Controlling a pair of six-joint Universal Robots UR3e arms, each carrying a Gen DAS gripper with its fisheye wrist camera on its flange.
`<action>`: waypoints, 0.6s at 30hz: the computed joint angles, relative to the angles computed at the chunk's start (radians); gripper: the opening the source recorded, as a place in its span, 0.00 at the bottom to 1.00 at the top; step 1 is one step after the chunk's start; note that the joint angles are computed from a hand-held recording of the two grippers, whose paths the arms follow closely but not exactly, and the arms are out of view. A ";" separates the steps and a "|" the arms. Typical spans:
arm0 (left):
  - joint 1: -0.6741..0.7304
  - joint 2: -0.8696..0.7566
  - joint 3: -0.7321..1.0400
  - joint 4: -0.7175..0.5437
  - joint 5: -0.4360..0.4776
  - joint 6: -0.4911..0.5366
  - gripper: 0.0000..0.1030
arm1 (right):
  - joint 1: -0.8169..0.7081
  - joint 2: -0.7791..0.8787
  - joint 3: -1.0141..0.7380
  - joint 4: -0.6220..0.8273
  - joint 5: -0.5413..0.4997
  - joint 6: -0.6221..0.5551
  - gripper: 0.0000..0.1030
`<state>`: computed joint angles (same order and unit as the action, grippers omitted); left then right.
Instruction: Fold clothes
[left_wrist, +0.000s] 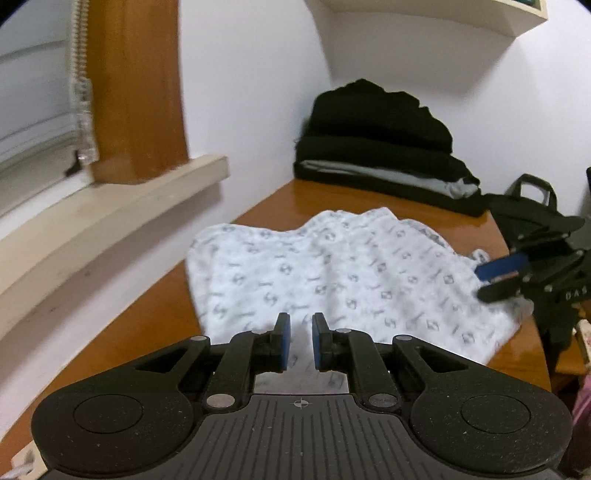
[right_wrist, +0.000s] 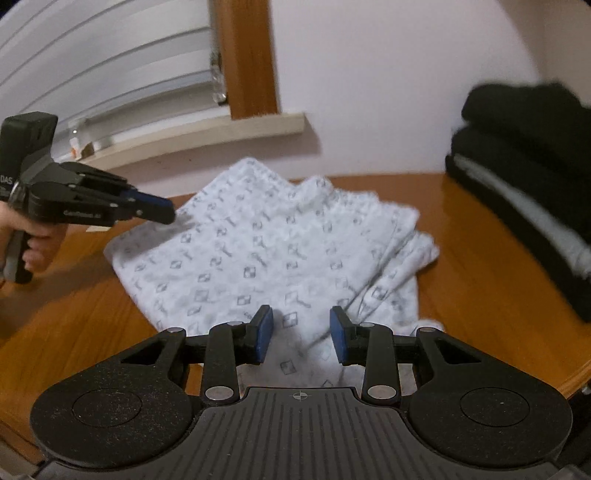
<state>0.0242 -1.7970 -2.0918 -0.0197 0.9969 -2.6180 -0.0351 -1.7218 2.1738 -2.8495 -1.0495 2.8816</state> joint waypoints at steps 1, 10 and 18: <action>-0.012 -0.025 0.022 0.002 0.013 -0.005 0.13 | -0.019 -0.015 0.005 0.038 0.025 -0.012 0.06; -0.016 -0.202 0.247 -0.057 0.042 -0.048 0.13 | -0.127 -0.168 0.100 -0.004 -0.026 -0.014 0.06; 0.004 -0.357 0.457 -0.160 0.043 -0.052 0.16 | 0.027 0.234 -0.189 -0.159 -0.126 0.119 0.46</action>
<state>0.0285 -2.1540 -1.6347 -0.1793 1.0400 -2.6704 -0.0083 -1.4881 1.9850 -3.0085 -1.1754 3.0001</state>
